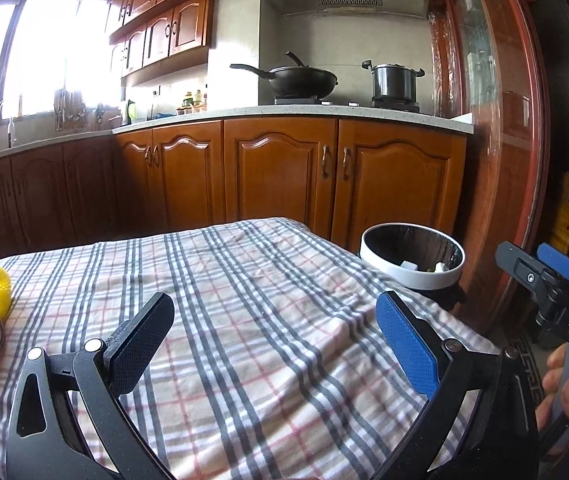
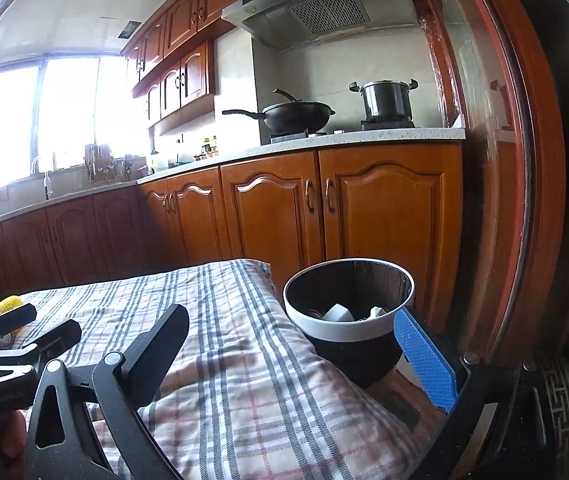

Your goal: Collect trash

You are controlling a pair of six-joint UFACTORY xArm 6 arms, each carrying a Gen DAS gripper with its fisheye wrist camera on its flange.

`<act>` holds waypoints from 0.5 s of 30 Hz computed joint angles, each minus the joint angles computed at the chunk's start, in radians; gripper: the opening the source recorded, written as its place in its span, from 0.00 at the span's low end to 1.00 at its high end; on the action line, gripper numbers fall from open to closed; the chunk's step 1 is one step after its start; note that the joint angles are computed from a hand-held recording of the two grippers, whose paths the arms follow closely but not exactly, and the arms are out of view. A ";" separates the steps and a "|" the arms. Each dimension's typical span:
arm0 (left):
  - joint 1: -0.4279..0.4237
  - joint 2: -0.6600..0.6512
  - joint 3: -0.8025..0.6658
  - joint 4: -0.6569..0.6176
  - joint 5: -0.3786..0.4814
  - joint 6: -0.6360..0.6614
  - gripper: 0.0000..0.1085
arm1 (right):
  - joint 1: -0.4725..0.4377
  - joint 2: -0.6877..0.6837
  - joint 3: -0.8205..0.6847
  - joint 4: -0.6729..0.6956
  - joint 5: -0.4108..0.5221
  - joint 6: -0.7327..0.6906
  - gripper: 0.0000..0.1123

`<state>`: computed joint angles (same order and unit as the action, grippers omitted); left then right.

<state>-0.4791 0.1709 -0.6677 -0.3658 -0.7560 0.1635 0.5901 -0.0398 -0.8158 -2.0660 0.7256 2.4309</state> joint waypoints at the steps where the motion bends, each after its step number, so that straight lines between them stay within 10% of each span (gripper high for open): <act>1: 0.000 0.000 0.001 -0.001 -0.001 0.000 0.95 | 0.002 -0.001 0.001 0.000 0.001 -0.003 0.92; 15: -0.006 -0.011 0.012 -0.005 -0.009 0.003 0.95 | 0.013 0.014 -0.011 0.005 -0.004 -0.022 0.92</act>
